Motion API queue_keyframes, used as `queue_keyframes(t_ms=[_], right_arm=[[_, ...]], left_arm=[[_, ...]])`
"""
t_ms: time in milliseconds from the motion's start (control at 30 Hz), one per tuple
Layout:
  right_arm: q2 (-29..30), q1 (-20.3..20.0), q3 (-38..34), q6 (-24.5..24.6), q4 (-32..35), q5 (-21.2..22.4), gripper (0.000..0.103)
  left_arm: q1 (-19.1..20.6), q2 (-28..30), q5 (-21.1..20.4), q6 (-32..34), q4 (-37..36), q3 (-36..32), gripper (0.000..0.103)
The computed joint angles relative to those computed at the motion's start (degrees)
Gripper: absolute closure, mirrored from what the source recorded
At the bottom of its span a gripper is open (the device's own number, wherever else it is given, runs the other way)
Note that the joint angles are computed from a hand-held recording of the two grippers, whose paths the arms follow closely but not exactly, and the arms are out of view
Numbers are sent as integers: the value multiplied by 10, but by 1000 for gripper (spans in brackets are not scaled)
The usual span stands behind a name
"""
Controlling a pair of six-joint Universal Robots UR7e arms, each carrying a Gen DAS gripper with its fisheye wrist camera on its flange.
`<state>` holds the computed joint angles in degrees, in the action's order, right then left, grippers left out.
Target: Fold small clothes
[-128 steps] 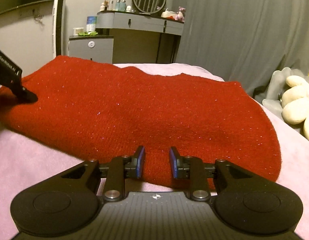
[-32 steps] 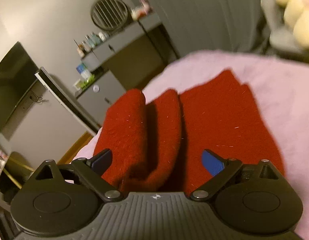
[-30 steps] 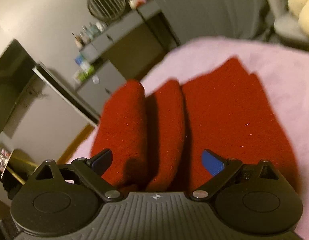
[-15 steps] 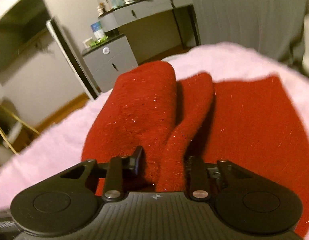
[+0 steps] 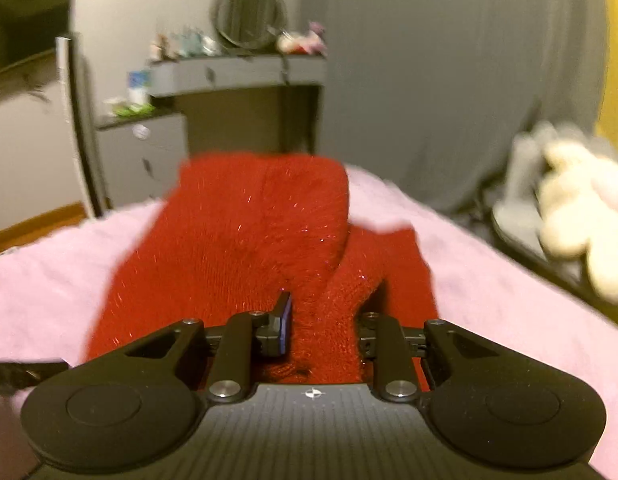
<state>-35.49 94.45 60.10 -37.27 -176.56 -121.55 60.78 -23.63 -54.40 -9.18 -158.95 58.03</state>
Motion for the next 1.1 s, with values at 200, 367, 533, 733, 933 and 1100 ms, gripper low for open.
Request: queue_keyframes(t_ms=[200, 367, 533, 733, 933, 1100], right_arm=[[-23, -16, 21, 51, 38, 38, 75], [-47, -29, 17, 147, 120, 93, 46], [-57, -51, 7, 250, 172, 192, 26], [-17, -44, -45, 215, 186, 171, 42], [17, 0, -36, -37, -16, 66, 82], [44, 5, -40, -172, -147, 28, 82]], left_arm=[[0, 9, -9, 22, -7, -3, 11], [-3, 15, -13, 43, -18, -1, 11], [-5, 14, -9, 43, -20, 2, 11], [-8, 16, -1, 46, -23, 1, 11], [-13, 10, -5, 45, -51, 13, 11], [-15, 3, -34, 50, -73, 27, 11]])
